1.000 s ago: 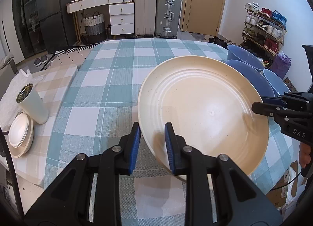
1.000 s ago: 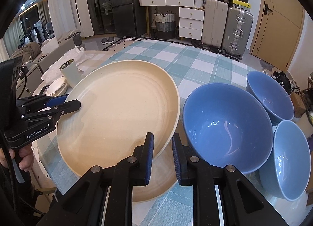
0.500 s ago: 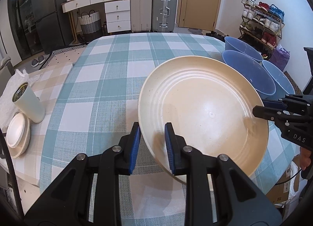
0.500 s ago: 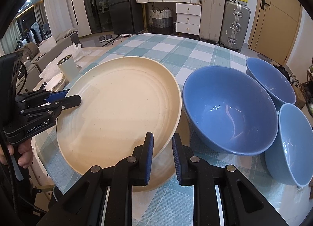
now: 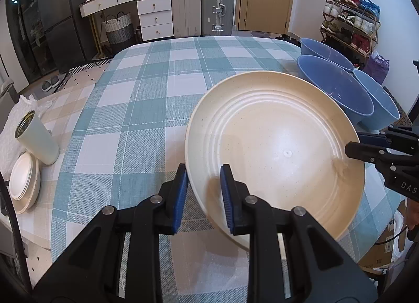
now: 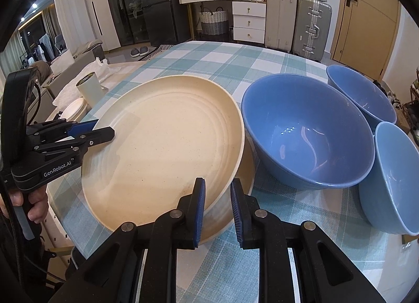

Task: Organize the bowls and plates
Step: 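Lift and carry the gripped cream plates with both tools past the blue bowls, then lower the cream plates onto the table and open both tools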

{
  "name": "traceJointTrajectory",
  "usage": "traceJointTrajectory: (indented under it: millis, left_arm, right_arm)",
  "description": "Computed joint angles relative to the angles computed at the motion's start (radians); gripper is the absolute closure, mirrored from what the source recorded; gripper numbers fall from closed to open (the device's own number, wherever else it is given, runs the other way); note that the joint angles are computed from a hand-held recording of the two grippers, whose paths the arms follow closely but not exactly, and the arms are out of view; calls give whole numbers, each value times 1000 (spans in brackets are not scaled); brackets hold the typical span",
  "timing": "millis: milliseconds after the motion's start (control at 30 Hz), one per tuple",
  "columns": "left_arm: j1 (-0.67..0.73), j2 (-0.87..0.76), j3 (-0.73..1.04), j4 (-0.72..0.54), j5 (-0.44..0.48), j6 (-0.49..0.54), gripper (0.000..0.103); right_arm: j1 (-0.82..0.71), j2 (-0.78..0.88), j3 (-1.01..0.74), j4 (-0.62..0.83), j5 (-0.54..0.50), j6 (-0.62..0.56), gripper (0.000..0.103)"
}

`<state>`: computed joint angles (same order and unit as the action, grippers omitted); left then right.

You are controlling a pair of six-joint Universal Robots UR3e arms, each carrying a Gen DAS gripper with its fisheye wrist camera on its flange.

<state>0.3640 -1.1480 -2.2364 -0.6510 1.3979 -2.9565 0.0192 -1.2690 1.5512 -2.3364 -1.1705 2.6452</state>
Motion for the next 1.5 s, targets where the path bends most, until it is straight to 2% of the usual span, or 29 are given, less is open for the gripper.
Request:
traceJointTrajectory:
  millis: [767,1500]
  left_arm:
    - [-38,-49,-12,43,36,3,83]
    - [-149,-157,-13,155,145,-27,82]
  right_arm:
    - [6,24,-1,1,-23,8,83]
    - [46,54,25,-84,-110,27,81]
